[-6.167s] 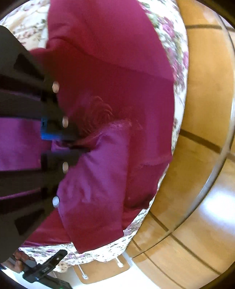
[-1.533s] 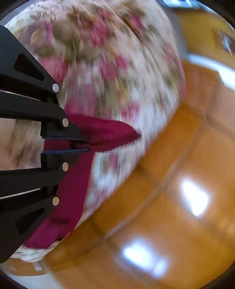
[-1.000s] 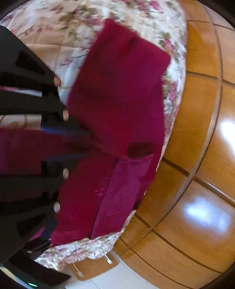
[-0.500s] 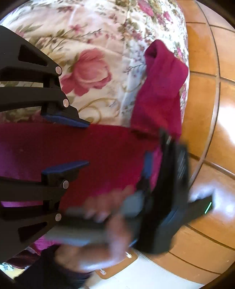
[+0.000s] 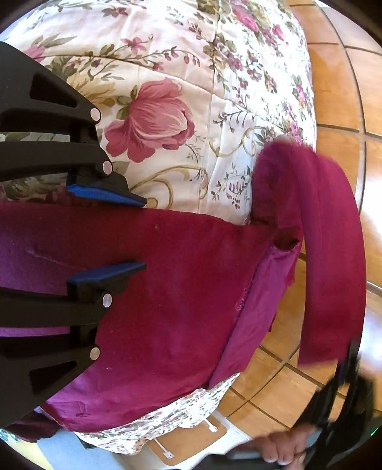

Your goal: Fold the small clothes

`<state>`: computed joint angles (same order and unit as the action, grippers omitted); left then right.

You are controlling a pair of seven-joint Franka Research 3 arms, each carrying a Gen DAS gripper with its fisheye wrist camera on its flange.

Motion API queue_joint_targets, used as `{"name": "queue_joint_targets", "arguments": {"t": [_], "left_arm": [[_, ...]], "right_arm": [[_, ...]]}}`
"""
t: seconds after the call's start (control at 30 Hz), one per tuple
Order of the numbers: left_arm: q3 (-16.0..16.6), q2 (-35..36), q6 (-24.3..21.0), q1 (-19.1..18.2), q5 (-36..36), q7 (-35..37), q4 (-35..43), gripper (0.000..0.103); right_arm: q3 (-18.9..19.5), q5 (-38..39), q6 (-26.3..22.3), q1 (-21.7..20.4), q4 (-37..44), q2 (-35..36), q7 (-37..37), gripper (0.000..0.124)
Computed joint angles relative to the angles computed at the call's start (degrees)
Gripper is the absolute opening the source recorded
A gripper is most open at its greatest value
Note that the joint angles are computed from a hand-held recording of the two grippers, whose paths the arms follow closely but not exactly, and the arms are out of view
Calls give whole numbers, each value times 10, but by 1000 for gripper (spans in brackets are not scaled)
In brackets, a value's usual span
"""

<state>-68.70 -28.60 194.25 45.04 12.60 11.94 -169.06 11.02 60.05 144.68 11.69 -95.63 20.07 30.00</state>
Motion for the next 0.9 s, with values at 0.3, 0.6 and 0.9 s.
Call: {"name": "queue_joint_targets", "arguments": {"t": [0.3,0.6,0.9], "left_arm": [[26,25,-50,-5,28,14,32,37],[113,51,-131,-59,96,6,75,37],[-3,24,-104,150,192,-26,181,39]], "right_arm": [[-75,-184,58,-4,168,130,205,5],[-118,-334,6,-20,271,247,394,5],[-23,-305,84,-97,156,180,315,57]]}}
